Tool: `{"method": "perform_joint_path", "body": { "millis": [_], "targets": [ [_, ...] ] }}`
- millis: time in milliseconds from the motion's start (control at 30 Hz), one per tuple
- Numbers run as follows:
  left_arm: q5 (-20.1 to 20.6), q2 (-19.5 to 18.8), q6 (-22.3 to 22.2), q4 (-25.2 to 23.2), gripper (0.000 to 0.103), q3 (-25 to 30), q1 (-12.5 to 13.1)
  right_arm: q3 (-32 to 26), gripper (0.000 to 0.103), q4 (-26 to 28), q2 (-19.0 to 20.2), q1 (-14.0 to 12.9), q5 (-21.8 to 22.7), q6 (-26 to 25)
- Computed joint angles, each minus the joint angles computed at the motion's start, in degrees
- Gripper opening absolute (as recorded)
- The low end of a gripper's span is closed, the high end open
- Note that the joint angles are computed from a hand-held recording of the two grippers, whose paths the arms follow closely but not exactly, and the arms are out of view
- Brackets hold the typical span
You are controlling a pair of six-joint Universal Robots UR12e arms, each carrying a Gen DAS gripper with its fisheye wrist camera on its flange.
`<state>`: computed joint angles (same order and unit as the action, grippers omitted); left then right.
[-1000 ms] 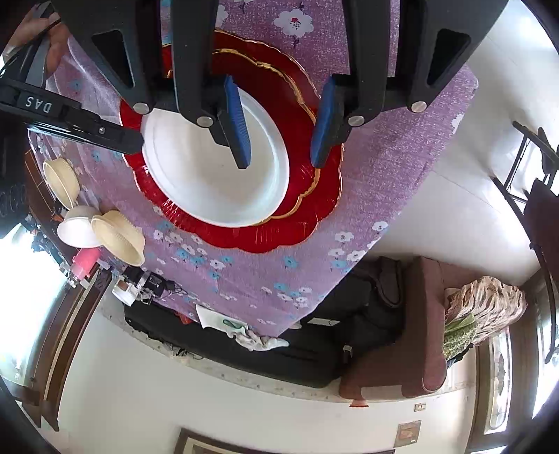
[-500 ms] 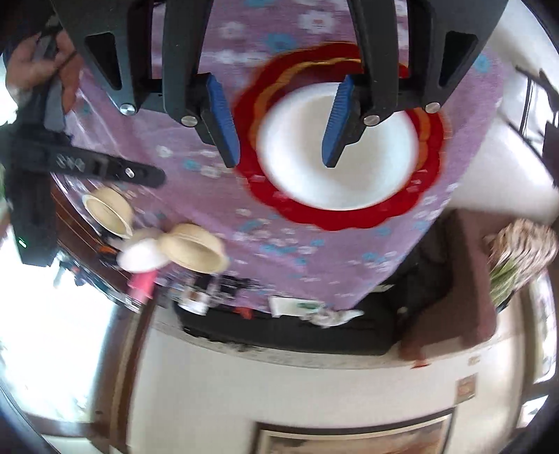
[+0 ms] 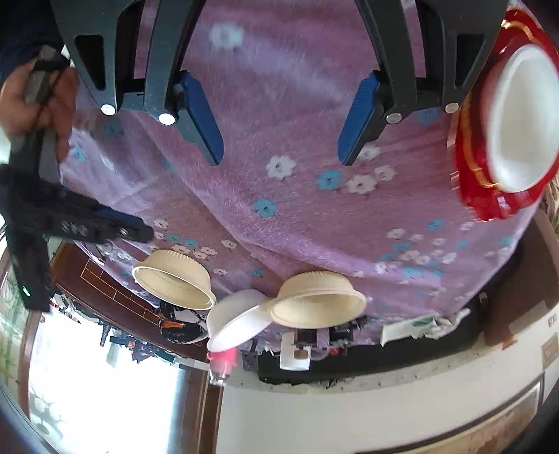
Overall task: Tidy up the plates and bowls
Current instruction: 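Move the right gripper to the beige bowl and grasp its rim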
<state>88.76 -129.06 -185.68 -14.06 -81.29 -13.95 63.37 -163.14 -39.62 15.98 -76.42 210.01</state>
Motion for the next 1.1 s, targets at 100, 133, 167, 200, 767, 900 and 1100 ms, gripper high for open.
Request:
{"method": "perform_joint_path", "body": {
  "millis": [100,133,167,200,767,900,1100],
  "targets": [
    [1.7,-1.9,-0.9,-0.2,0.070,2.5,-0.2,0.5,0.030,-0.4,0.1,-0.5,-0.6,0.5],
    [1.8,-2.3,-1.3,-1.5,0.071,3.3,-0.1,0.5,0.030,-0.3,0.2,-0.7,0.2,0.8],
    [0.9,-2.6,-1.9,-3.7,0.071,4.4,0.0,0.3,0.030,-0.3,0.4,-0.9,1.7,1.2],
    [0.0,-3.0,-2.3,-5.2,0.072,5.2,0.2,0.3,0.030,-0.8,0.5,-0.9,1.9,1.2],
    [2.3,-4.8,0.1,-17.3,0.094,10.2,-0.5,1.0,0.045,-1.6,0.3,-0.9,1.4,0.3],
    [2.0,-4.9,0.3,-17.7,0.096,10.4,-0.4,1.9,0.046,-2.7,-0.1,-1.2,1.5,1.5],
    [2.0,-5.0,0.4,-17.8,0.096,10.5,-0.4,3.9,0.046,-3.9,-1.3,-2.9,0.9,5.7]
  ]
}}
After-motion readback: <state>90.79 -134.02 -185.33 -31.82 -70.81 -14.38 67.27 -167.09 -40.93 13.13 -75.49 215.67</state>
